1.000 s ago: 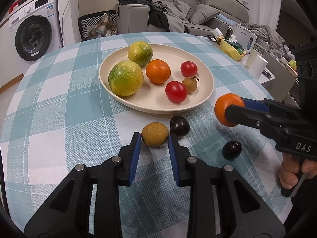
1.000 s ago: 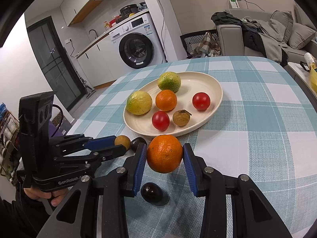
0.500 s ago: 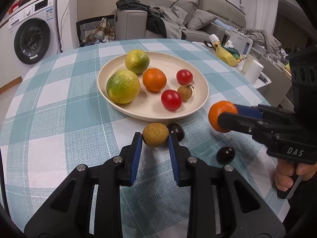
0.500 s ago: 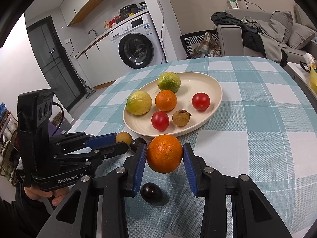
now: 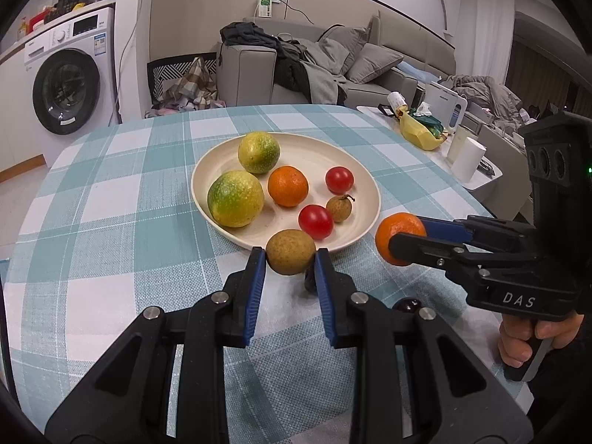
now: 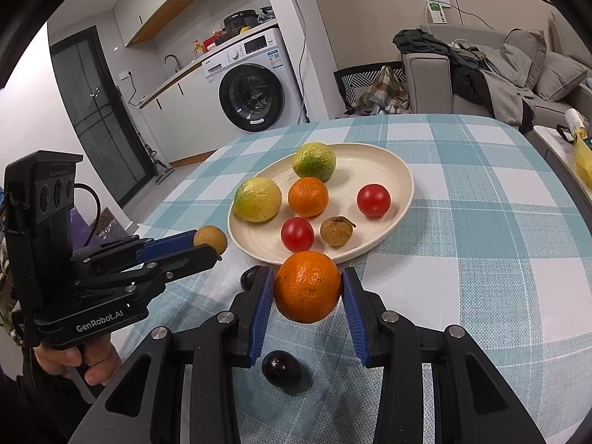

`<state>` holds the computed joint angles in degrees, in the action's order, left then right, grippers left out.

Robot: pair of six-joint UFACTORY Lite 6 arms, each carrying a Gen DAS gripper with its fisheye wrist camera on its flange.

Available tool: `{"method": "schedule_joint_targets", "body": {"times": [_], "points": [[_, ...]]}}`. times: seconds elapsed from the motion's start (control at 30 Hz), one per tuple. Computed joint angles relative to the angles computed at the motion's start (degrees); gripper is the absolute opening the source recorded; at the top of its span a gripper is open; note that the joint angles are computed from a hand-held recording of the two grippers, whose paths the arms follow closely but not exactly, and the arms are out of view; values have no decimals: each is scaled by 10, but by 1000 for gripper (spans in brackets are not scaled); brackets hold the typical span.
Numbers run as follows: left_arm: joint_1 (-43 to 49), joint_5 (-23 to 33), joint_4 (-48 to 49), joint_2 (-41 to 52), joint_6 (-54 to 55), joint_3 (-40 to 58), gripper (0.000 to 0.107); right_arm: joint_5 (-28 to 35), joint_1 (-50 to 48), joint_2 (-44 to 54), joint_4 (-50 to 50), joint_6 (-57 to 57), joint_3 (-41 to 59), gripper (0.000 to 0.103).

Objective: Organize fruits
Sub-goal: 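Carry the mandarin and brown fruit onto the plate and open both tools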

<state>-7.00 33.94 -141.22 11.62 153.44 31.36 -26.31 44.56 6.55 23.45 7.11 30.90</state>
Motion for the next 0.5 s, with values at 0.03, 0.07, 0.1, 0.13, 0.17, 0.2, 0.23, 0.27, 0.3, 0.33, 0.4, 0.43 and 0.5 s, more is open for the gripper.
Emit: {"method": "schedule_joint_targets", "body": {"times": [0.03, 0.07, 0.1, 0.13, 0.17, 0.2, 0.23, 0.27, 0.3, 0.33, 0.4, 0.43, 0.5], "points": [[-2, -1, -5, -2, 4, -1, 24, 1, 2, 1, 12, -12, 2, 38], [-3, -1, -5, -3, 4, -1, 24, 2, 3, 3, 19, -20, 5, 38], [-4, -1, -7, -5, 6, -3, 24, 3, 3, 4, 22, -23, 8, 38], [-5, -1, -9, -5, 8, -3, 24, 4, 4, 5, 25, -26, 9, 38], [-5, -1, -9, -5, 8, -3, 24, 5, 5, 7, 30, -32, 12, 38], [-6, -2, -10, -6, 8, -3, 24, 5, 5, 9, 33, -35, 14, 38], [-7, -2, -11, -8, 8, -3, 24, 6, 4, 11, 34, -37, 17, 38], [-8, -3, -11, -10, 7, -3, 24, 8, 4, 14, 36, -41, 21, 38], [-9, -3, -10, -13, 5, -4, 24, 8, 4, 15, 39, -45, 23, 38], [-10, -4, -11, -14, 5, -4, 24, 10, 4, 16, 42, -49, 25, 38], [-12, -6, -11, -15, 3, -2, 24, 12, 3, 18, 44, -51, 29, 38], [-15, -7, -17, -14, 7, 0, 24, 13, 3, 20, 48, -54, 32, 38], [-19, -11, -21, -12, 8, 5, 24, 17, 3, 23, 54, -59, 39, 38]]}}
